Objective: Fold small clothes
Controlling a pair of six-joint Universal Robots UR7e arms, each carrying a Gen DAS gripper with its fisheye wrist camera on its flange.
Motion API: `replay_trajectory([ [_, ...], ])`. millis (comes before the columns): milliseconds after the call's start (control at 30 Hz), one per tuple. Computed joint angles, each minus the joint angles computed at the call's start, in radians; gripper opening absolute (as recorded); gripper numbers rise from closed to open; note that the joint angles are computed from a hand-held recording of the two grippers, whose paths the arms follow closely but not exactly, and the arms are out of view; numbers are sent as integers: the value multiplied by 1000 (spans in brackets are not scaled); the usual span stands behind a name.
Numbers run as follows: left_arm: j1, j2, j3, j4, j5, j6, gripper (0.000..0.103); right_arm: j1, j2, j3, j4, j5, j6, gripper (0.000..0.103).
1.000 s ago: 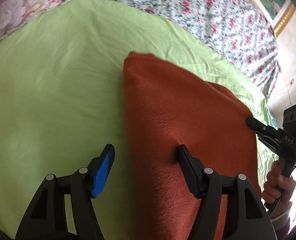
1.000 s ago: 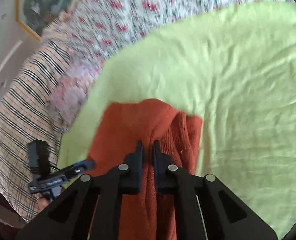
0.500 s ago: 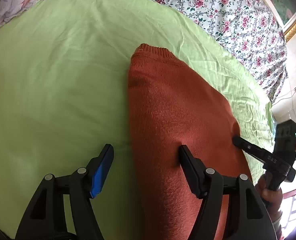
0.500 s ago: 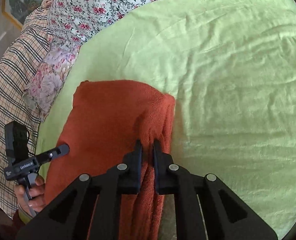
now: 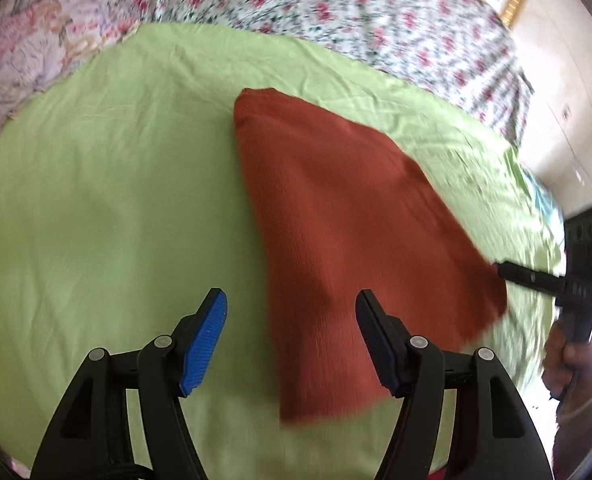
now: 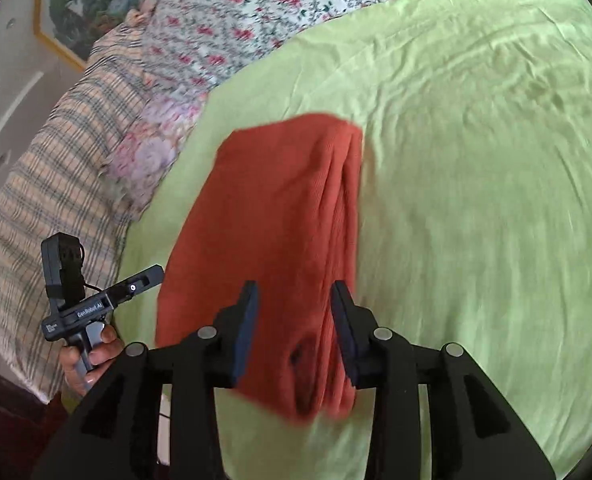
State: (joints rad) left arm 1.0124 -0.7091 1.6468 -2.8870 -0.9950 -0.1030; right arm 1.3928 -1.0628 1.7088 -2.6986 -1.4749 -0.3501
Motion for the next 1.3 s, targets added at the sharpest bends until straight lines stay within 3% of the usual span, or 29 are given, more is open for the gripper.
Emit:
replay_trajectory([
  [200, -34, -24, 147, -70, 42, 47, 71, 8, -5, 60, -11, -55, -30, 35],
  [233, -37, -18, 154, -81, 57, 55, 71, 9, 0, 58, -13, -58, -29, 19],
  [300, -42, 5, 152, -93, 101, 72, 71, 16, 13, 40, 1, -53, -17, 9],
  [400, -54, 39, 140, -104, 193, 100, 69, 25, 1, 26, 2, 13, -6, 5],
  [467, -63, 52, 135, -120, 240, 116, 57, 21, -25, 31, -13, 98, 6, 5],
  [500, -62, 48, 136, -128, 228, 104, 51, 20, -38, 37, -33, 125, 8, 5],
  [567, -57, 34, 138, -126, 188, 63, 30, 24, -51, 48, -62, 114, -10, 5],
  [667, -50, 11, 148, -107, 134, -33, 15, 42, -33, 58, -99, -40, -37, 5],
  [700, -49, 7, 153, -97, 125, -57, 14, 47, -15, 66, -120, -124, -51, 5],
  [767, -38, 9, 148, -49, 123, -99, 10, 44, 9, 81, -139, -203, -67, 5],
  [967, -27, -49, 185, -20, 54, -117, 11, 11, -1, 89, -118, -151, -33, 8],
  [1133, -41, -113, 225, -69, -14, -44, 17, 5, -35, 96, -102, -120, -15, 33],
  [1300, -49, -97, 174, -126, -41, 34, 25, 2, -10, 32, -81, -55, 19, 33],
])
